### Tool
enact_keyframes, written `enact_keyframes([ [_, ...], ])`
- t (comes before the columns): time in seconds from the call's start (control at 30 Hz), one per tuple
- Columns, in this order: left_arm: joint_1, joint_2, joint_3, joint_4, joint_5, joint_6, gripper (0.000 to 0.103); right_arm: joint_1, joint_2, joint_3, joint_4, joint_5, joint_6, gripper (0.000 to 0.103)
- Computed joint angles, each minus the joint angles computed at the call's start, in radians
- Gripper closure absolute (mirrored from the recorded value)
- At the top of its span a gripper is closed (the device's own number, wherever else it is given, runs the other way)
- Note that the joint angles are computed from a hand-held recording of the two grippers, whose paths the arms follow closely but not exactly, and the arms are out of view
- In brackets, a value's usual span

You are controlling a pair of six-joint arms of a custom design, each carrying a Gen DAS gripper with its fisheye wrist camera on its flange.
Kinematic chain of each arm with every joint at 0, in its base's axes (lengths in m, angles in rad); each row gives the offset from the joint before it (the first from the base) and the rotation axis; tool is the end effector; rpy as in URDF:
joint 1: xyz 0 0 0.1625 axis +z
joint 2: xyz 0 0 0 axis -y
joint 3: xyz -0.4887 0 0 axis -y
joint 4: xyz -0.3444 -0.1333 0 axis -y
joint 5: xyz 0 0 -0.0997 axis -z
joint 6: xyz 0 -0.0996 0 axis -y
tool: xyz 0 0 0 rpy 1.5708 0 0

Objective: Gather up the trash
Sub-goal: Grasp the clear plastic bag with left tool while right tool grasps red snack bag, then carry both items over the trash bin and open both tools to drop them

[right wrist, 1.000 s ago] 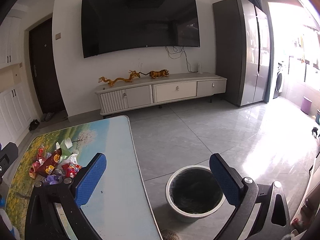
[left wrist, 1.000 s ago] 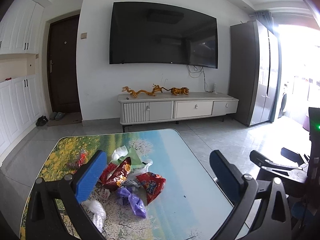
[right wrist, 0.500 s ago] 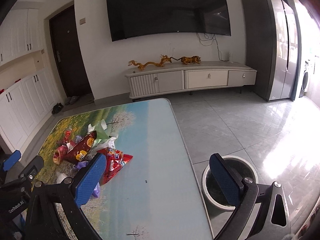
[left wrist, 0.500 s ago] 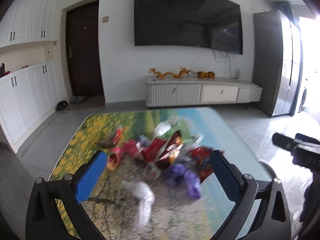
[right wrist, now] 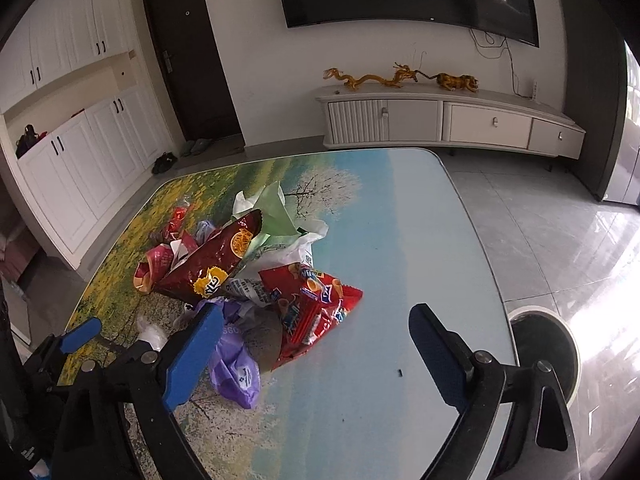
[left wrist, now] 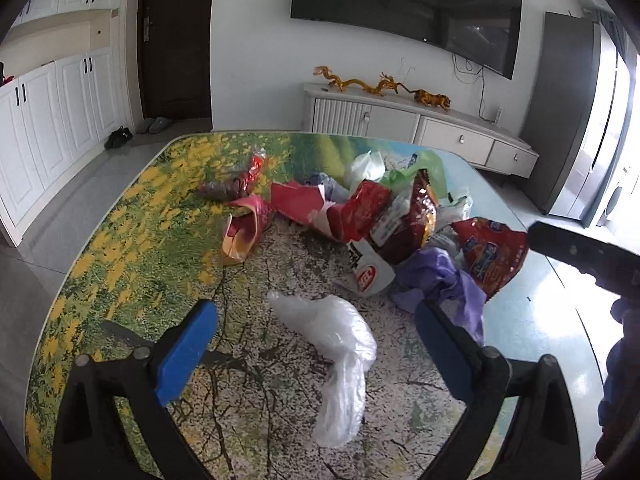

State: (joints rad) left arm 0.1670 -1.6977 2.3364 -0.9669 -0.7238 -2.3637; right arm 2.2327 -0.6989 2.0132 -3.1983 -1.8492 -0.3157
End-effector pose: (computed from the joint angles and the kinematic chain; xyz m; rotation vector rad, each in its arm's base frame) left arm -0.1472 -0.2357 0.3263 -0.3288 1.9410 -1.2164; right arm 0.4436 -0.3970 0.0834 1.2950 -2.5705 0.5170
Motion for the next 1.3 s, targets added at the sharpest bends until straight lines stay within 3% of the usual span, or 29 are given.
enact_keyframes([
  [0.3,0.025,-0.12,0.061,-0.174,0.046,0.124,0.032,-0.029,0.069,-0.085,0.109,0.046,0.025,0.039],
  [0.37,0.037,-0.133,0.067,-0.215,0.044,0.153,0.043,-0.036,0.073,-0.081,0.11,0.056,0.031,0.056],
  [0.47,0.042,-0.162,0.08,-0.274,0.041,0.194,0.057,-0.048,0.061,-0.062,0.101,0.077,0.03,0.072],
  [0.57,0.027,-0.164,0.078,-0.273,0.032,0.191,0.067,-0.059,0.035,-0.031,0.075,0.098,0.027,0.08],
  [0.83,-0.066,-0.105,0.041,-0.154,-0.031,0.061,0.072,-0.08,-0.046,0.066,-0.005,0.154,0.038,0.09],
  [1.03,-0.125,-0.06,-0.009,-0.116,0.004,0.045,0.073,-0.097,-0.106,0.111,-0.058,0.188,0.045,0.091],
  [1.17,-0.082,-0.006,-0.054,-0.177,0.088,0.168,0.073,-0.12,-0.15,0.134,-0.108,0.179,0.047,0.091],
  [1.23,-0.037,0.02,-0.059,-0.282,0.134,0.28,0.073,-0.136,-0.175,0.144,-0.142,0.161,0.046,0.091],
  [1.3,0.029,0.066,-0.059,-0.466,0.181,0.465,0.073,-0.159,-0.2,0.155,-0.182,0.139,0.045,0.091],
])
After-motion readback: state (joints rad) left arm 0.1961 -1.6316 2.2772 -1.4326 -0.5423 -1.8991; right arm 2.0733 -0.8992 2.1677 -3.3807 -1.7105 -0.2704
